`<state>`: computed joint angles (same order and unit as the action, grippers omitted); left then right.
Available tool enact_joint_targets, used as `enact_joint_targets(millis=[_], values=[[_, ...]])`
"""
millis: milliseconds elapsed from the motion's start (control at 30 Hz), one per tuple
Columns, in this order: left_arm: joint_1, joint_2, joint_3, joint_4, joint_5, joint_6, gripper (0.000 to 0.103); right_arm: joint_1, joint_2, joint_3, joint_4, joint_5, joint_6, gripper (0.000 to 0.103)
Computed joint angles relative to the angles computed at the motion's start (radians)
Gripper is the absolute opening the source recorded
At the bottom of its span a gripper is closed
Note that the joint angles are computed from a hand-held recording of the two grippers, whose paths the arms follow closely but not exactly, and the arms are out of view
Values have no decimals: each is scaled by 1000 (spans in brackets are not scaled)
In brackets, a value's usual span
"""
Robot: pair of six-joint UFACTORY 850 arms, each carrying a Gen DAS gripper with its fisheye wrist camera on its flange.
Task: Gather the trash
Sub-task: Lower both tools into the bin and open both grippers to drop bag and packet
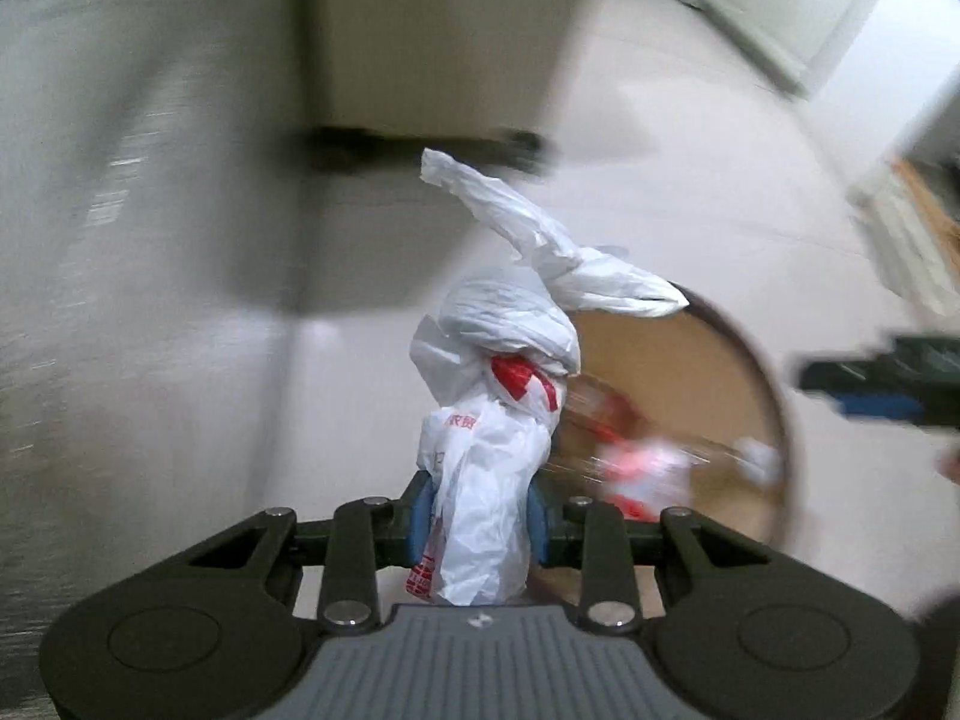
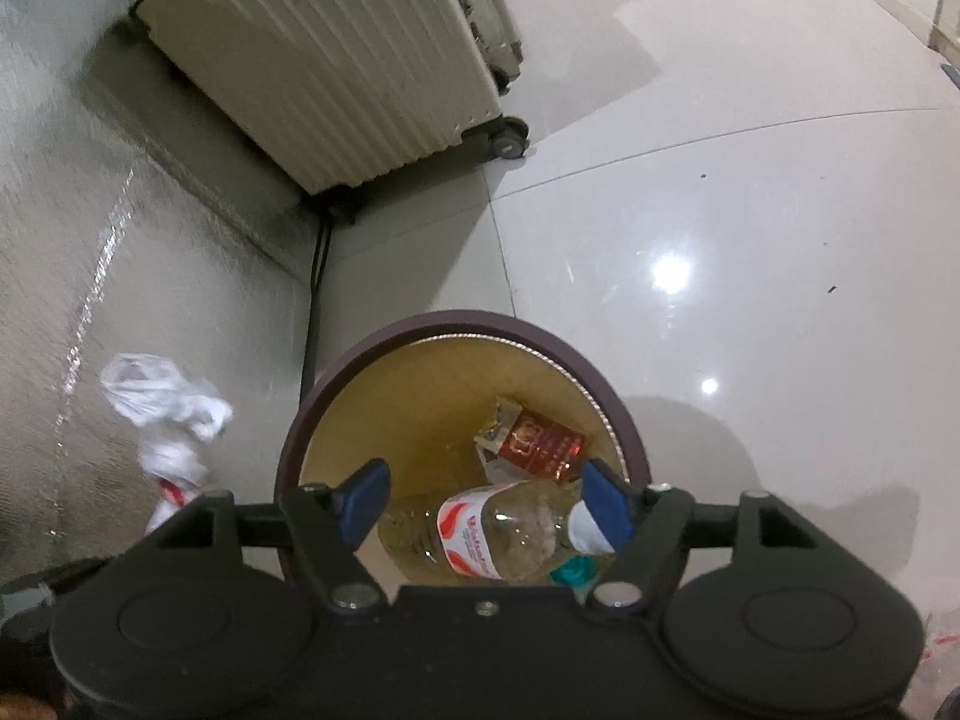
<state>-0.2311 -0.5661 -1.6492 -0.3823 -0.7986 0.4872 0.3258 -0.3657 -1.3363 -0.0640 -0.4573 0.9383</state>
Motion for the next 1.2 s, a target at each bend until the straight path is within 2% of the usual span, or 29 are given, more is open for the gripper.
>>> enact_joint_targets(millis=[67,167,400,467,533,567,600,800,967,1200], values=[[-13,-14,-20,-52,-108,122,33,-2,24,20,-10,8,18,71],[-59,-58,-65,-6,-220,237,33,-8,57,46,-16,9,25,71],[-96,-143,-152,-5,-332,457,34,-15,85,67,43,-4,-45,70],[-110,-163,-175,3,-319,475,38,-13,80,65,64,-17,-71,68],[-121,-158,-173,32,-293,453,53,-9,68,58,87,-40,-92,63],[-122,-162,-177,44,-293,438,64,-7,61,53,97,-55,-100,62],[-119,-156,-167,47,-285,428,69,-5,55,50,105,-64,-107,60],[-95,-167,-184,74,-309,357,69,7,38,47,150,-99,-137,55],[-86,-163,-192,81,-333,297,69,15,36,50,173,-122,-159,55],[-74,-132,-189,101,-342,199,80,36,79,71,151,-144,-147,55]])
